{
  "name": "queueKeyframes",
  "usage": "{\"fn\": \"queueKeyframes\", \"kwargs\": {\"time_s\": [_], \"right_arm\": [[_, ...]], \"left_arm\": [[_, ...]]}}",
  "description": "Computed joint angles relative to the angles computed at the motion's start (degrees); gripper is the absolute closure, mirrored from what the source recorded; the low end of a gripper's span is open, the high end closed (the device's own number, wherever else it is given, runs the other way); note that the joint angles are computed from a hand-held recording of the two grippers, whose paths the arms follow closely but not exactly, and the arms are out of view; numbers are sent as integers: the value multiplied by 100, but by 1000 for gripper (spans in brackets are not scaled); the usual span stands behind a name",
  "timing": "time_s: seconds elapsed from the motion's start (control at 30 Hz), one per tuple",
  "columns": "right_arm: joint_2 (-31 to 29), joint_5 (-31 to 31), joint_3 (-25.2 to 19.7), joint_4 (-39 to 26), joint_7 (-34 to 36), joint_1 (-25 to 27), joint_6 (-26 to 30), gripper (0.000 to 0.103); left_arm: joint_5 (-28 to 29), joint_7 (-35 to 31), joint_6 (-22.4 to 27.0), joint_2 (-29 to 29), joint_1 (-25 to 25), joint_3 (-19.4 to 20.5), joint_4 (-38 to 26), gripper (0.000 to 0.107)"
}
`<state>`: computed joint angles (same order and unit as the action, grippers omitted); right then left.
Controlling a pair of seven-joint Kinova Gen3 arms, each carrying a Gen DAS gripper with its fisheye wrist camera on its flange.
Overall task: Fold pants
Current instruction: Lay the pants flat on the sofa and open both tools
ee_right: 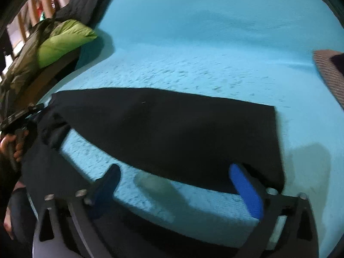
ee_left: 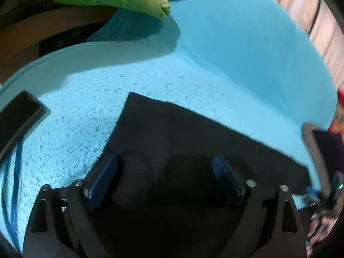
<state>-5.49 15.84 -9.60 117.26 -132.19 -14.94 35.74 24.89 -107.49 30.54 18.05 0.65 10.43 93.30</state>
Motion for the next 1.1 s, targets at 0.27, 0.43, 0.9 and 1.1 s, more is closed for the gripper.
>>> {"fn": "queueKeyframes", "kwargs": {"time_s": [0.27, 0.43, 0.9, 1.1], "right_arm": [[313, 1121, -249, -259, -831, -417, 799, 0], [251, 1092, -148, -193, -805, -479, 742, 0], [289, 1219, -137, -216, -927, -559, 753, 0], [284, 1230, -139, -204, -963, -568, 733, 0]], "left_arm": [[-1785, 1307, 930, 317, 1814, -1442, -836, 4], [-2505, 1907, 1483, 480, 1323, -637, -1254, 4], [-2739, 2063, 760, 358, 1339, -590, -835, 4], [-2740, 2093, 772, 372, 1349, -588, -852, 4]]}}
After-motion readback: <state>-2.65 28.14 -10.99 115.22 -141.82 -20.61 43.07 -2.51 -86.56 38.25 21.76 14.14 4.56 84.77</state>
